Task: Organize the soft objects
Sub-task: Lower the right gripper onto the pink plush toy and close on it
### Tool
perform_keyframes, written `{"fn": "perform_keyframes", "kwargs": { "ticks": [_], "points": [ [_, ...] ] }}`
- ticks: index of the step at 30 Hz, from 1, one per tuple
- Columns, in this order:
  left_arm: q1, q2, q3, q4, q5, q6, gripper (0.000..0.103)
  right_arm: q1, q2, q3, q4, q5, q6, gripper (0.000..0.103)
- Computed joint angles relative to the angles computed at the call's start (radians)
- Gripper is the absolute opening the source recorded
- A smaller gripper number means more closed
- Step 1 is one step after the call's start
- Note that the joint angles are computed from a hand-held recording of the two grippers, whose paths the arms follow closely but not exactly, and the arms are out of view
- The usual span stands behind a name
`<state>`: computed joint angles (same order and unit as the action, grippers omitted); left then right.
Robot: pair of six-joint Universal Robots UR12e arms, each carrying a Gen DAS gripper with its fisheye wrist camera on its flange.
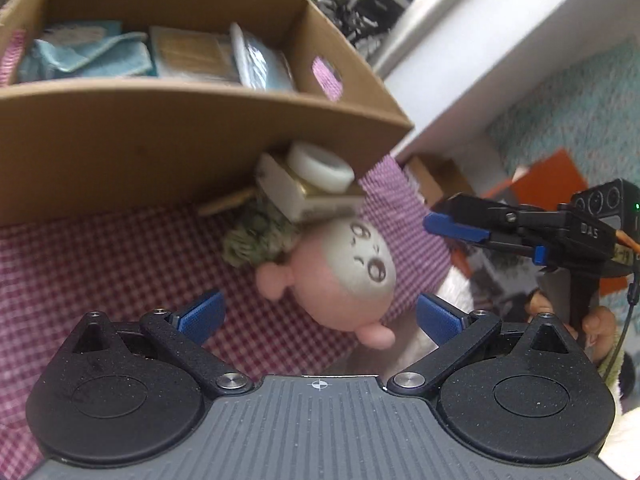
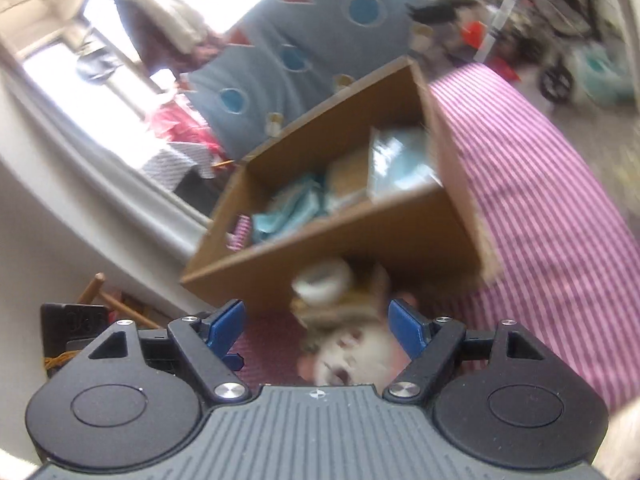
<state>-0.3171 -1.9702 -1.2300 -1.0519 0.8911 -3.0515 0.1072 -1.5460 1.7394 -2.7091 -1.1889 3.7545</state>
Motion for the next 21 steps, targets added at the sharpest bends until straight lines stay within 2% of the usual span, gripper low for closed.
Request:
{"fn": "perform_keyframes", "kwargs": {
  "ticks": [2, 4, 7, 10, 13, 17, 21],
  "points": [
    [-0.016, -0.011, 0.009, -0.009, 0.025, 0.023, 0.102, -0.001, -0.002, 0.018, 0.031, -0.010, 0.025, 0.081],
    [-0.026, -0.026, 0.019, -0.014, 0.015, 0.036, 0.102, -0.002, 0.001, 0.027, 0.048, -0.012, 0.041, 0.081],
    [-0.040, -0.051, 0.047, -0.034, 0.026, 0.032, 0.102, 0.004, 0.006, 0.029, 0.081, -0.020, 0.029, 0.081],
    [-0.052, -0.069, 0.067, -0.052, 0.049, 0.035, 0.102, 0.004, 0.021, 0.023, 0.098, 0.013, 0.019, 0.081],
    [-0.056, -0.083, 0.087, -0.111, 0.028, 0.047, 0.102, -0.002, 0.033, 0.028, 0.090, 0.068, 0.038, 0.081],
    [-0.058, -0.080, 0.090, -0.170, -0.030, 0.091, 0.101, -0.014, 0.033, 0.047, 0.060, 0.147, 0.100, 0.074],
    [-0.065, -0.072, 0.084, -0.192, -0.035, 0.141, 0.101, -0.011, 0.006, 0.062, 0.079, 0.119, 0.119, 0.073]
  ]
}}
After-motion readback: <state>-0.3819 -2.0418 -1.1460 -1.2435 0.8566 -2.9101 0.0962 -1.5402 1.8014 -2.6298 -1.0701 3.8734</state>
